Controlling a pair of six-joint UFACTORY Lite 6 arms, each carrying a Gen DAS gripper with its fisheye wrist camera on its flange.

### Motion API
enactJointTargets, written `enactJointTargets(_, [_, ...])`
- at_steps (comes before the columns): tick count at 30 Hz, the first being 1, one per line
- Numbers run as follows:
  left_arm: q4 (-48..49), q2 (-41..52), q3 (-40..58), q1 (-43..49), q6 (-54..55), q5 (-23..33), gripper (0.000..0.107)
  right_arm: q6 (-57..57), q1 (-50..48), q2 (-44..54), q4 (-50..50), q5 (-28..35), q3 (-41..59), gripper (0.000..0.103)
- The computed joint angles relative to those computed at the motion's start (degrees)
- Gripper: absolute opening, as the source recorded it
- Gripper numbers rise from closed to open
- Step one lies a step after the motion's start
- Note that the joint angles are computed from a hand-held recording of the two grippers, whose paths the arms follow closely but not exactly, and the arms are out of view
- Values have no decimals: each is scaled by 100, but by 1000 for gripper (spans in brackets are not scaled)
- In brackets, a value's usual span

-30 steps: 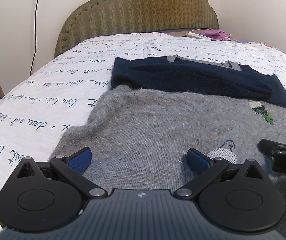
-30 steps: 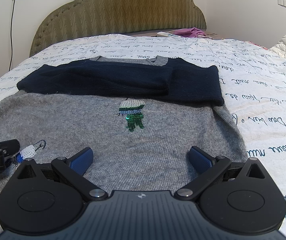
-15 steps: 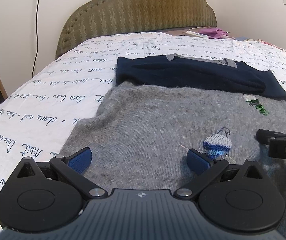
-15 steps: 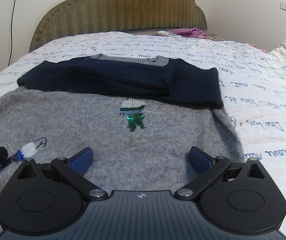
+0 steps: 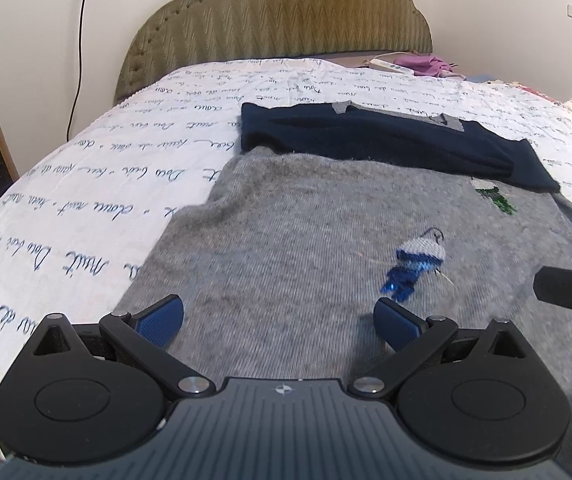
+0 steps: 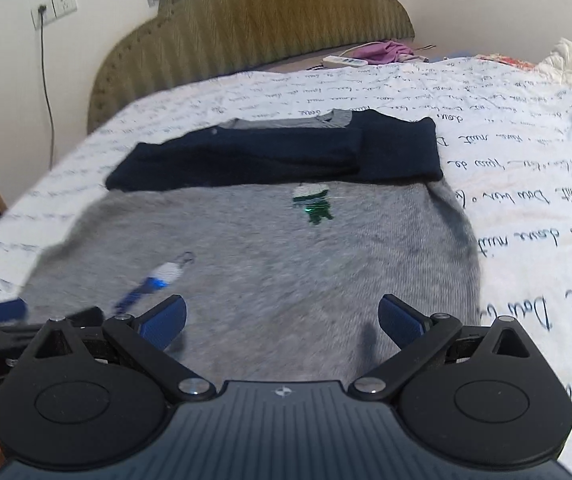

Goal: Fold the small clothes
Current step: 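Move both open grippers down toward the grey sweater hem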

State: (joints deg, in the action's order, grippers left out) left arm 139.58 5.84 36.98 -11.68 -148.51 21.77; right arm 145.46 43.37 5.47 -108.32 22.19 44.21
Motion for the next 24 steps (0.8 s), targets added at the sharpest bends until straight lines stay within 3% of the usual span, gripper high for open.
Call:
enactJointTargets(5, [-355, -605, -449, 30, 393, -140, 102, -1410, 739, -370, 1685, 612, -105, 103])
enactJointTargets(15, [-757, -1408, -880, 127, 932, -647, 102, -1470, 1619, -1077, 2113, 1097, -682, 103])
enactJointTargets(19, [-1100, -1573, -971, 47, 1293, -668, 102, -999, 1668, -1173, 2063, 1026, -864, 103])
enactJointTargets(24, [-1479, -1644, -1001, 9, 1656, -699, 102, -1199, 1899, -1124, 2258, 1246, -837, 103])
